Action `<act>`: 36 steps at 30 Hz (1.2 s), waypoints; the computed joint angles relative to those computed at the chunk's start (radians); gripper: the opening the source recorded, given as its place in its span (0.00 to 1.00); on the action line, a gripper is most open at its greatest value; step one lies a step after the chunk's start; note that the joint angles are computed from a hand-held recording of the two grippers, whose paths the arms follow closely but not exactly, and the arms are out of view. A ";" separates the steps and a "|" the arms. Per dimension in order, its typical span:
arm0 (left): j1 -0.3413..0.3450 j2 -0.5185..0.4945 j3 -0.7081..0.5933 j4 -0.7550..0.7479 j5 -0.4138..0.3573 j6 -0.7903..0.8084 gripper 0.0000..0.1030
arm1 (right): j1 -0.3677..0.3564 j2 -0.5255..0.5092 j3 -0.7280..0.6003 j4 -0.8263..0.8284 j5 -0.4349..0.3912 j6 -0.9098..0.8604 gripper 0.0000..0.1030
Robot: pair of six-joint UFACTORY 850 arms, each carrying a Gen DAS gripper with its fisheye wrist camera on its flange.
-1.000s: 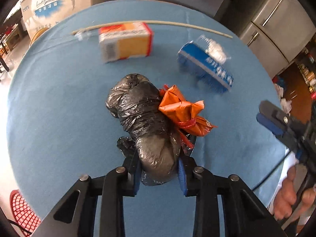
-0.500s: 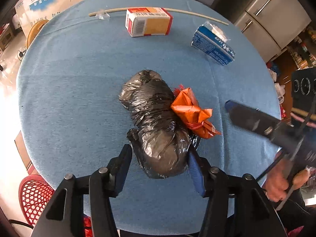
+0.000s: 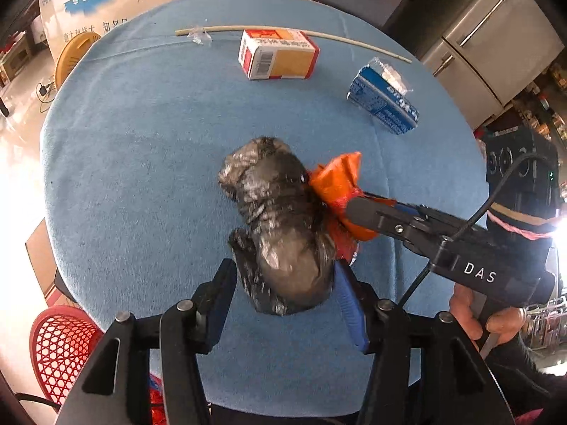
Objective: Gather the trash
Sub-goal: 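Grasp the orange plastic bag with the right tool, then carry the black bag toward the red basket with the left tool while the right holds the orange bag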
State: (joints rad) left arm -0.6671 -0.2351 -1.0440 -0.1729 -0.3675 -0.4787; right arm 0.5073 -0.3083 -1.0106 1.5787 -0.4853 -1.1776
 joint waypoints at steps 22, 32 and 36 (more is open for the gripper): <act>-0.026 -0.129 -0.094 0.344 0.017 -0.407 0.39 | -0.079 0.097 0.091 -0.016 0.107 0.141 0.73; -0.067 -0.053 -0.030 0.590 -0.001 -0.656 0.39 | 0.001 0.080 0.066 -0.229 0.284 0.258 0.29; -0.083 -0.010 -0.002 0.747 -0.046 -0.832 0.39 | 0.011 0.091 0.070 -0.155 0.291 0.178 0.26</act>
State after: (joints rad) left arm -0.7504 -0.2450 -1.0457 0.5737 -0.4138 -1.3110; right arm 0.5180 -0.2177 -0.9402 1.4233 -0.1941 -0.9993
